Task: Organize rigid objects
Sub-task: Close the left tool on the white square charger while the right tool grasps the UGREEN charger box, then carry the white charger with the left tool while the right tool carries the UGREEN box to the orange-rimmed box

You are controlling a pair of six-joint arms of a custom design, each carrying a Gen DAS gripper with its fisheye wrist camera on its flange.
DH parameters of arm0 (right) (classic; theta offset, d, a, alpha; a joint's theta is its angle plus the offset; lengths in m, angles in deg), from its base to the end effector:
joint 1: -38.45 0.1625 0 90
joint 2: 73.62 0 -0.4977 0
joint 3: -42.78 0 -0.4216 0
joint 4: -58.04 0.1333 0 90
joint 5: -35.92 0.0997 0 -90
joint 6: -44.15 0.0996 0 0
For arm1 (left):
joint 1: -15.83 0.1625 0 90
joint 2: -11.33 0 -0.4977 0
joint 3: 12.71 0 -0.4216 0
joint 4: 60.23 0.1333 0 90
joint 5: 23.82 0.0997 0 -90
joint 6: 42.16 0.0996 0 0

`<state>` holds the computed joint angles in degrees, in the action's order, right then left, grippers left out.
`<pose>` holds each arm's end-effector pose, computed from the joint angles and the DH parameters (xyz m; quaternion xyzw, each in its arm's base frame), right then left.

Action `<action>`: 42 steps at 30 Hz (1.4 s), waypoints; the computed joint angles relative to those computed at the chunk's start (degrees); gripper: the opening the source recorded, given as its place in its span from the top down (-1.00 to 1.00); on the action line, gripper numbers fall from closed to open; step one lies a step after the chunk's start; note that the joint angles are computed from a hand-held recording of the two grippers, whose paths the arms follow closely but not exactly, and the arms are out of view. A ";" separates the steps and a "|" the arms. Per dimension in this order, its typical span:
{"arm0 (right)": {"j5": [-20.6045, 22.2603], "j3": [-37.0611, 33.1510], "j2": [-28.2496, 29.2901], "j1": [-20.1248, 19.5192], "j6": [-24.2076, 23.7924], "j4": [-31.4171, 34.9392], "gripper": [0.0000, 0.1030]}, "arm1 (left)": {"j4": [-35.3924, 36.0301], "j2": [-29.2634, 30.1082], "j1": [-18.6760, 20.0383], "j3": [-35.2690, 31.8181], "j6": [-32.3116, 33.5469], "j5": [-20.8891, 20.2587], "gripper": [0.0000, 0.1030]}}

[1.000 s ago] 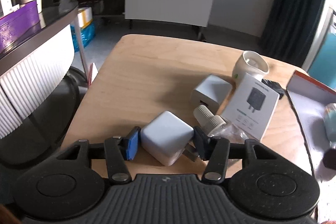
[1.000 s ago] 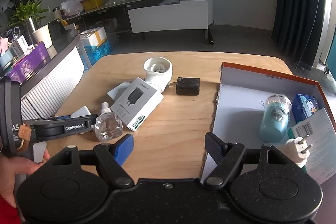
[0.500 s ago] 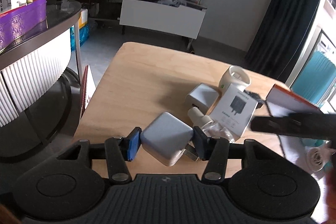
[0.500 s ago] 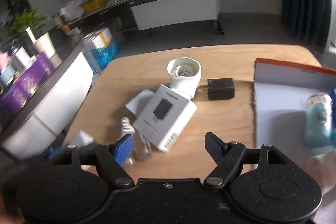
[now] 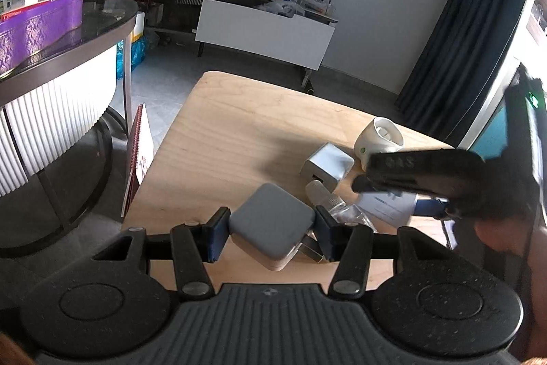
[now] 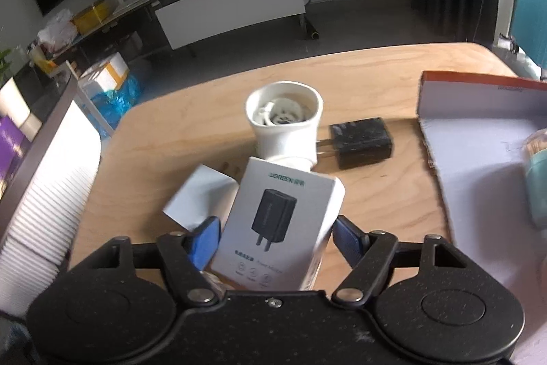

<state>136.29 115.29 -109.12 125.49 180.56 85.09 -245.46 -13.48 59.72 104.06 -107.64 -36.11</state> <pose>0.0793 -0.7001 0.0660 0.3179 -0.9172 0.1705 0.1692 -0.2279 -0.5392 -0.0655 -0.1486 0.7643 -0.5311 0.3341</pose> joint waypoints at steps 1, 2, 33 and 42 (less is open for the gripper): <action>-0.66 -0.45 -0.06 -0.41 -0.65 1.08 -0.58 | -0.44 0.12 0.03 -0.14 0.35 -0.08 -0.02; -1.25 -0.79 -0.24 -0.82 -1.20 1.82 -0.54 | -1.00 0.26 -0.05 -0.10 0.56 -0.08 -0.02; -15.21 9.14 -18.24 -9.35 -14.42 2.77 -0.48 | -8.39 4.89 -3.89 -9.43 16.98 -2.84 -0.02; -17.02 8.69 -20.27 -11.81 -14.18 3.06 -0.48 | -11.72 7.51 -3.86 -14.53 26.74 -5.17 -0.02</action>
<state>119.27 123.98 -129.38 113.67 166.38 88.15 -257.18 -5.97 55.86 89.53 -80.90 -41.27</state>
